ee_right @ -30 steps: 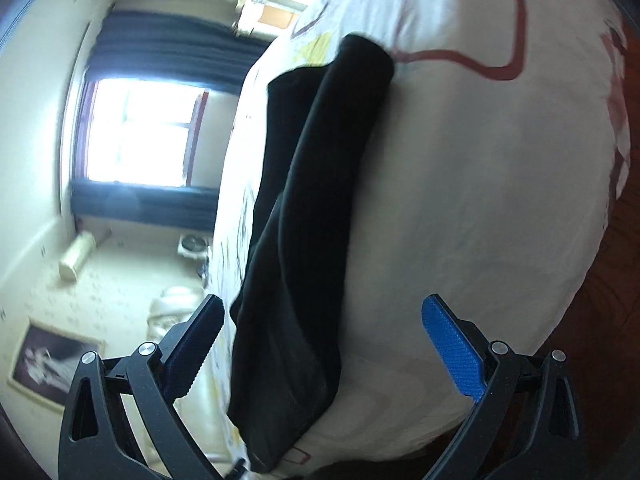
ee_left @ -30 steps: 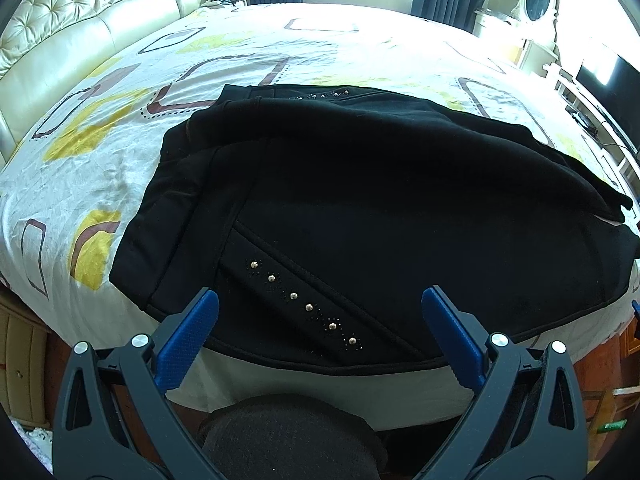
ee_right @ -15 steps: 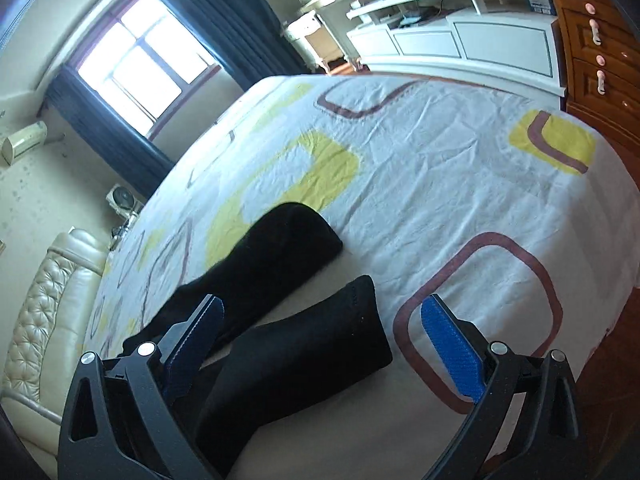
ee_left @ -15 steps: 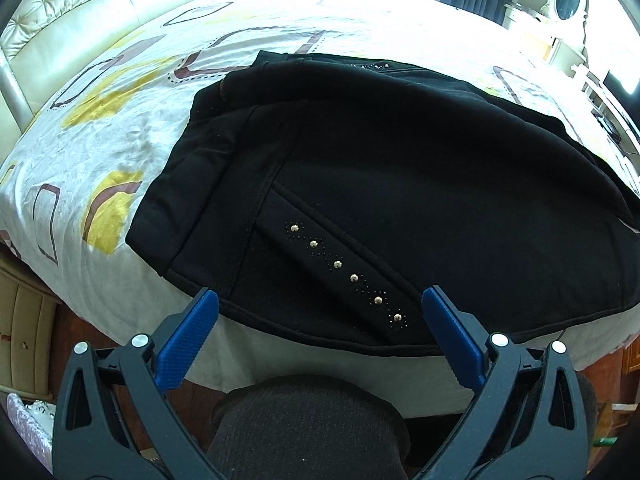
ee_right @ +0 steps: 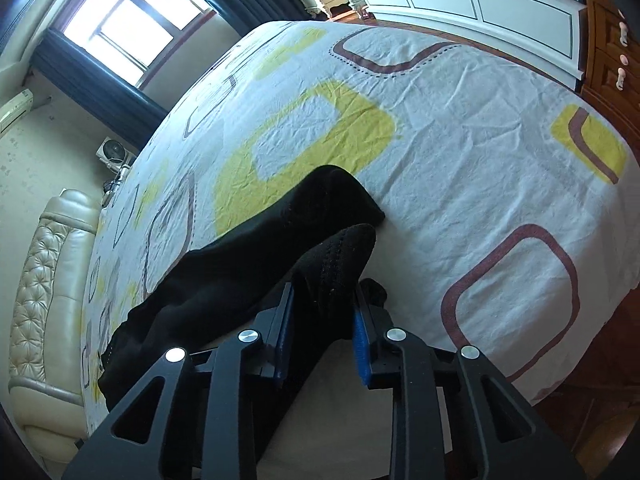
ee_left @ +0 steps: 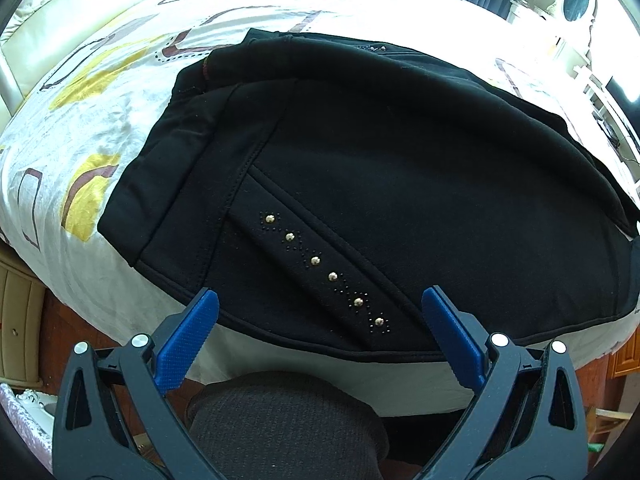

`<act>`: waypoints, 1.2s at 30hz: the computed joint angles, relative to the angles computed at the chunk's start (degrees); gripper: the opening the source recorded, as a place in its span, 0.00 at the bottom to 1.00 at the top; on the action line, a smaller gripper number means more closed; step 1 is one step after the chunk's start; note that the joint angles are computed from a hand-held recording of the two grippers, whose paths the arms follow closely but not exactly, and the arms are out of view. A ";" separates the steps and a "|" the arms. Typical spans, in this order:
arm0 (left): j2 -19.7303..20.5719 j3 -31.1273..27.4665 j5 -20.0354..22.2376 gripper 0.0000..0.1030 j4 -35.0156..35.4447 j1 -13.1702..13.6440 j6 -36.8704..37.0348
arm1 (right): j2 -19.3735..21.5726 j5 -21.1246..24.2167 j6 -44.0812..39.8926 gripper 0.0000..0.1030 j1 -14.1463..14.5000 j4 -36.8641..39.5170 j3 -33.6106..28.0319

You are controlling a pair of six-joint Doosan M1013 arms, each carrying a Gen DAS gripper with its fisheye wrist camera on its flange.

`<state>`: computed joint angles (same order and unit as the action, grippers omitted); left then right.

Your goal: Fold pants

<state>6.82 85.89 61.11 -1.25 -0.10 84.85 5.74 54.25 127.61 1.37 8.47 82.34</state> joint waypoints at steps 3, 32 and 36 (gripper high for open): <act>0.19 -0.12 -0.04 0.98 0.26 -0.33 0.75 | 3.56 11.13 2.50 0.22 2.14 -10.39 -7.32; 0.41 0.43 0.03 0.98 -1.14 -0.43 1.89 | -9.15 -22.31 43.98 0.71 0.66 -6.79 18.82; 0.43 0.35 0.13 0.98 -1.39 -0.44 1.63 | -9.48 -19.92 44.27 0.71 2.83 -13.20 16.56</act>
